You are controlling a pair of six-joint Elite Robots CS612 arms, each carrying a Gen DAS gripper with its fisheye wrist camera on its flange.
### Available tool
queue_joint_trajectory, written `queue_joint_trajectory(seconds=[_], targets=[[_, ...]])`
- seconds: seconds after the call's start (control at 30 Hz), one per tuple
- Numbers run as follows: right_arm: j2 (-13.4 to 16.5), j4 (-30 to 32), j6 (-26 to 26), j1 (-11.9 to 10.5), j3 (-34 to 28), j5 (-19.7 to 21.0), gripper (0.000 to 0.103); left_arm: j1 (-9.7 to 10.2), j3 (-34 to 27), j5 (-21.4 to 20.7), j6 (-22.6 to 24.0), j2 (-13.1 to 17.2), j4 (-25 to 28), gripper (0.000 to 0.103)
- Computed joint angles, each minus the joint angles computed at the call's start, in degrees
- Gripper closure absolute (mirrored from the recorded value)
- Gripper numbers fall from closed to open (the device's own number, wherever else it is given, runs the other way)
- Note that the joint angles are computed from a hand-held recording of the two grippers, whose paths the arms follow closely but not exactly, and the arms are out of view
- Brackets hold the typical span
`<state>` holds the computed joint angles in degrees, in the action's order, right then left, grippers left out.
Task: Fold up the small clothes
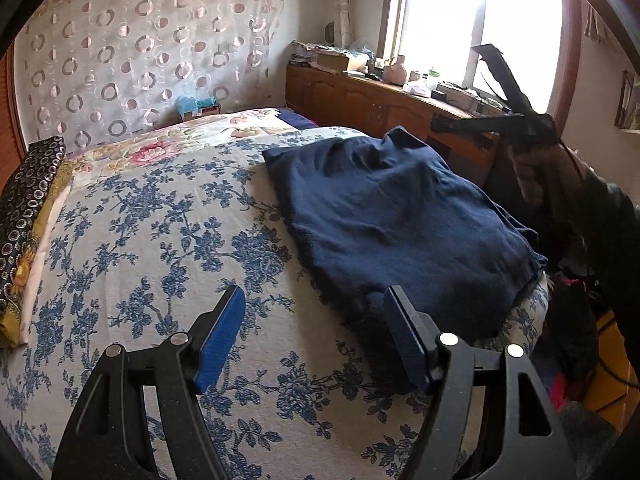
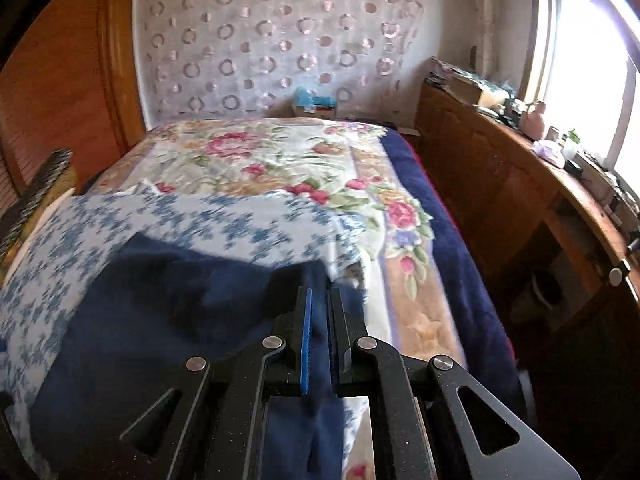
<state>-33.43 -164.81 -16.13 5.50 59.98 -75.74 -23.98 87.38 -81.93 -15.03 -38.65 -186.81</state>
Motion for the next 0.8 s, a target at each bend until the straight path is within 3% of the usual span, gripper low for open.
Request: queue_joint_trajectory(seconds=[0.2, 0.37, 0.57, 0.67, 0.7, 0.73, 0.77, 0.8], targets=[[-4.8, -4.0, -3.0, -1.5, 10.9, 5.8, 0.096, -0.10, -0.5, -1.4, -0.5, 0.4, 1.6, 0.031], [-8.3, -6.3, -5.5, -2.7, 18.4, 6.8, 0.096, -0.33, -0.5, -2.9, -0.2, 0.7, 2.3, 0.031], [-10.9, -7.4, -5.8, -3.7, 23.3, 6.9, 0.096, -0.14, -0.7, -6.7, -1.2, 0.9, 3.4, 0.056], [-11.5, -6.6, -6.4, -3.5, 23.7, 6.3, 0.095, -0.44, -0.6, -7.2, -0.8, 0.8, 4.3, 0.058], [-11.5, -6.3, -6.5, -3.4, 23.6, 6.2, 0.094, -0.45, -0.6, -7.7, -0.8, 0.8, 4.5, 0.058], [-11.4, -6.0, -6.3, -3.3, 23.3, 6.4, 0.086, -0.38, -0.7, -8.2, -0.9, 0.9, 4.9, 0.059], [-11.3, -5.5, -5.7, -3.3, 23.1, 7.1, 0.072, -0.34, -0.8, -8.9, -0.9, 1.0, 5.4, 0.059], [-11.2, -4.8, -5.3, -3.3, 22.9, 7.9, 0.065, -0.42, -0.6, -8.7, -0.8, 1.0, 5.0, 0.060]])
